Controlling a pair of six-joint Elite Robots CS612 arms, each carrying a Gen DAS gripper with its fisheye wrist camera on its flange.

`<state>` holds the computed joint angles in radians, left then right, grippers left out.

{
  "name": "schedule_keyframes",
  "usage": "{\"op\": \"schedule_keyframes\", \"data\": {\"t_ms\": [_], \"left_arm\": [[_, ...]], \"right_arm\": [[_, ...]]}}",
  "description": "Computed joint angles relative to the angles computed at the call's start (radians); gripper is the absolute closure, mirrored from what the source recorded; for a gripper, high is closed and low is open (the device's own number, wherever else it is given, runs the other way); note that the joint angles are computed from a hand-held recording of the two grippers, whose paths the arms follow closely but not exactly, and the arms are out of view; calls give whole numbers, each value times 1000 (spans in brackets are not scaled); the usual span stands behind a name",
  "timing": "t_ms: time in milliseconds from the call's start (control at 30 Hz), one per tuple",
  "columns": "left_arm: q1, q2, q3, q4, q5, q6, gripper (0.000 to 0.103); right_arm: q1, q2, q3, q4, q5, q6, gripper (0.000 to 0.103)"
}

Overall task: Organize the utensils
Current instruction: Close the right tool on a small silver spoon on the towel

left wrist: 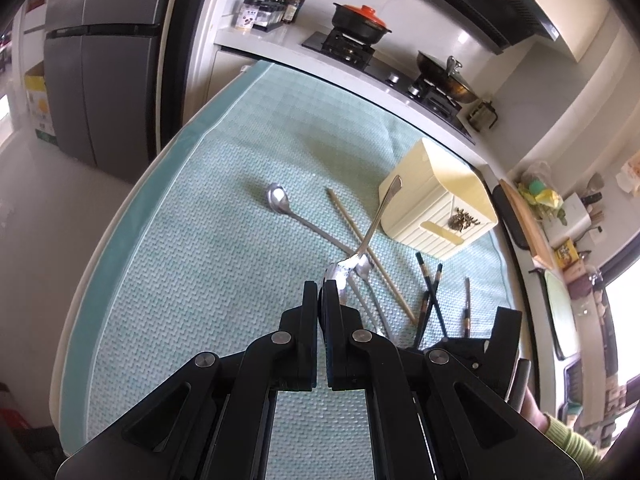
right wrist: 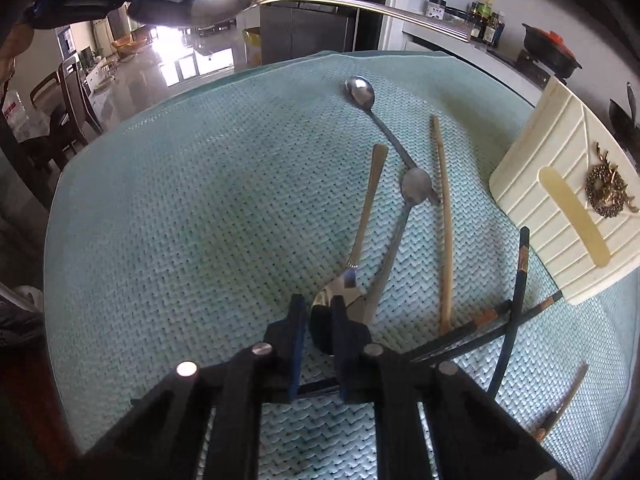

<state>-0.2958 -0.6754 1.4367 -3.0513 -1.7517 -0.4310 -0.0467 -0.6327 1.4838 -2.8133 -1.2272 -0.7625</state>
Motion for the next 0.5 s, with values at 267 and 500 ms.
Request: {"op": "schedule_keyframes", "data": {"t_ms": [267, 500], "left_arm": [[-1, 4, 5, 3, 9, -5, 103], [-2, 2, 13, -1, 5, -11, 103]], "right_arm": [[-6, -11, 18, -42, -10, 74, 92], [6, -16, 49, -100, -76, -46, 68]]}}
